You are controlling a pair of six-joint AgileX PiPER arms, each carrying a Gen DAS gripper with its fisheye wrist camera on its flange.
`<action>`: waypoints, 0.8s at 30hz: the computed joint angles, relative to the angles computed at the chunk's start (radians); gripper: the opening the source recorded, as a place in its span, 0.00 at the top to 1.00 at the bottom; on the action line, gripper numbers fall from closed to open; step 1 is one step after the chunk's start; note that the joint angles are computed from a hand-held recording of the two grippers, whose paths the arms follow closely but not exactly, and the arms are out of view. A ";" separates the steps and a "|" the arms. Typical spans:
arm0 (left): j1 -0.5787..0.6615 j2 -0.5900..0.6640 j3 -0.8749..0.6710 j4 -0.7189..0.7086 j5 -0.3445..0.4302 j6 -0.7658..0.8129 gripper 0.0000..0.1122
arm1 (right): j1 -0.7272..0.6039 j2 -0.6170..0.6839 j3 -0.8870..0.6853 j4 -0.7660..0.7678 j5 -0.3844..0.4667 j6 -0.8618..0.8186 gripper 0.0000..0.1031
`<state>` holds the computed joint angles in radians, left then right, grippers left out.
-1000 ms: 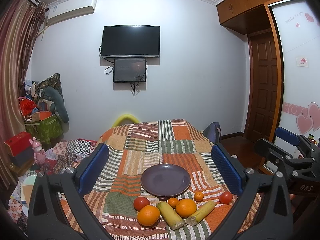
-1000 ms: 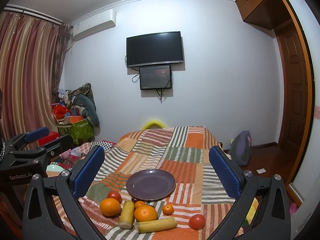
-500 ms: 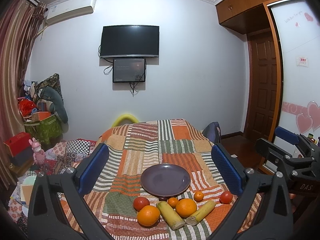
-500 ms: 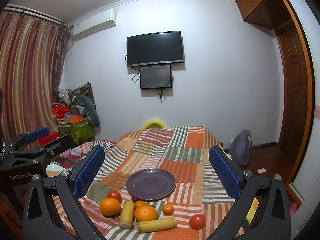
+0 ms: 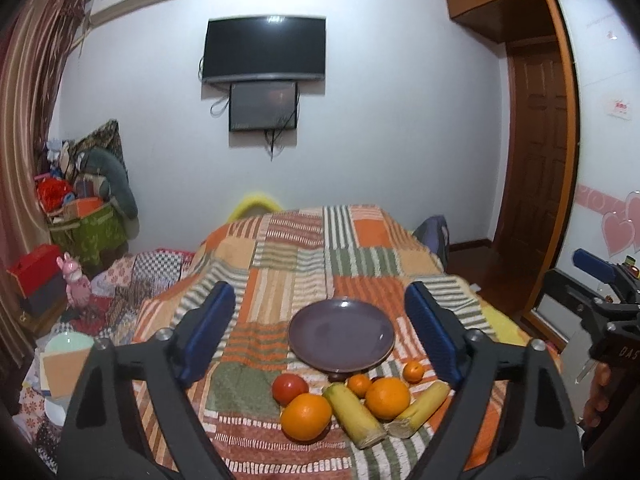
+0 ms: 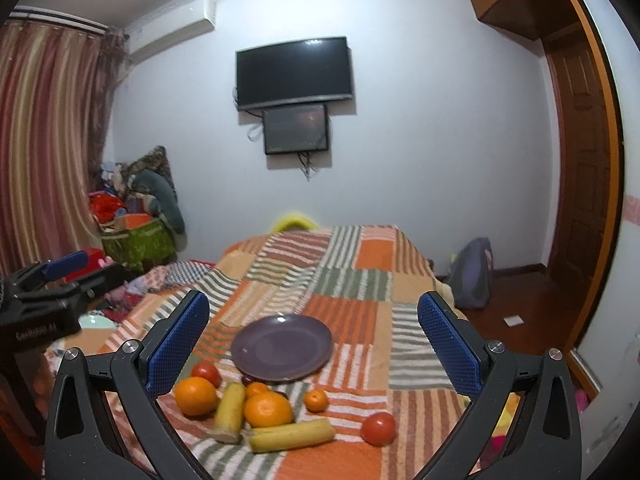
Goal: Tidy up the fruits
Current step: 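Move left tool toward the large orange while right tool approaches the red tomato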
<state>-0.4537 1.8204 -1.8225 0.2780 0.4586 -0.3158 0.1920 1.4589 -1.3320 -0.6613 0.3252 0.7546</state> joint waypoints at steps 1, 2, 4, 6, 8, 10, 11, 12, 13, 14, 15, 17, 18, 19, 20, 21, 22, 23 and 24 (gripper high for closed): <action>0.006 0.013 -0.014 -0.015 0.012 0.013 0.24 | -0.011 0.007 -0.003 0.030 0.006 -0.027 0.00; 0.014 0.031 -0.032 -0.031 0.029 0.027 0.26 | -0.030 0.016 -0.002 0.076 0.009 -0.069 0.00; 0.032 0.073 -0.080 -0.073 0.077 0.065 0.29 | -0.055 0.026 0.000 0.139 0.013 -0.132 0.00; 0.045 0.106 -0.112 -0.099 0.109 0.089 0.31 | -0.075 0.041 -0.003 0.172 0.039 -0.175 0.02; 0.058 0.142 -0.145 -0.124 0.146 0.115 0.31 | -0.095 0.055 -0.005 0.210 0.057 -0.221 0.06; 0.068 0.176 -0.178 -0.155 0.182 0.147 0.32 | -0.122 0.071 -0.014 0.296 0.086 -0.310 0.13; 0.075 0.200 -0.197 -0.182 0.203 0.176 0.33 | -0.138 0.085 -0.026 0.352 0.102 -0.365 0.15; 0.076 0.212 -0.208 -0.188 0.216 0.183 0.33 | -0.155 0.099 -0.035 0.405 0.122 -0.416 0.17; 0.080 0.229 -0.225 -0.197 0.236 0.198 0.33 | -0.164 0.110 -0.040 0.431 0.133 -0.442 0.19; 0.081 0.252 -0.247 -0.204 0.260 0.212 0.33 | -0.172 0.118 -0.043 0.451 0.147 -0.462 0.20; 0.081 0.264 -0.260 -0.207 0.274 0.219 0.33 | -0.181 0.130 -0.046 0.474 0.163 -0.486 0.21; 0.084 0.296 -0.293 -0.222 0.308 0.240 0.33 | -0.195 0.146 -0.047 0.511 0.178 -0.526 0.23; 0.086 0.316 -0.314 -0.236 0.330 0.254 0.33 | -0.204 0.154 -0.049 0.546 0.194 -0.561 0.23; 0.088 0.339 -0.341 -0.251 0.355 0.266 0.33 | -0.210 0.162 -0.054 0.578 0.205 -0.591 0.23; 0.089 0.358 -0.368 -0.262 0.379 0.274 0.33 | -0.216 0.172 -0.061 0.610 0.216 -0.621 0.23; 0.090 0.376 -0.387 -0.273 0.398 0.280 0.33 | -0.222 0.187 -0.070 0.644 0.231 -0.653 0.23; 0.089 0.393 -0.407 -0.278 0.417 0.281 0.33 | -0.223 0.195 -0.071 0.652 0.235 -0.661 0.23; 0.090 0.425 -0.449 -0.287 0.453 0.284 0.33 | -0.228 0.208 -0.075 0.663 0.240 -0.671 0.23; 0.090 0.452 -0.486 -0.293 0.483 0.286 0.33 | -0.239 0.226 -0.083 0.690 0.247 -0.697 0.24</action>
<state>-0.3636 2.2722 -2.3082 -0.0149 0.9415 -0.0298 -0.0471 1.6848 -1.4153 0.0289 0.5724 0.0580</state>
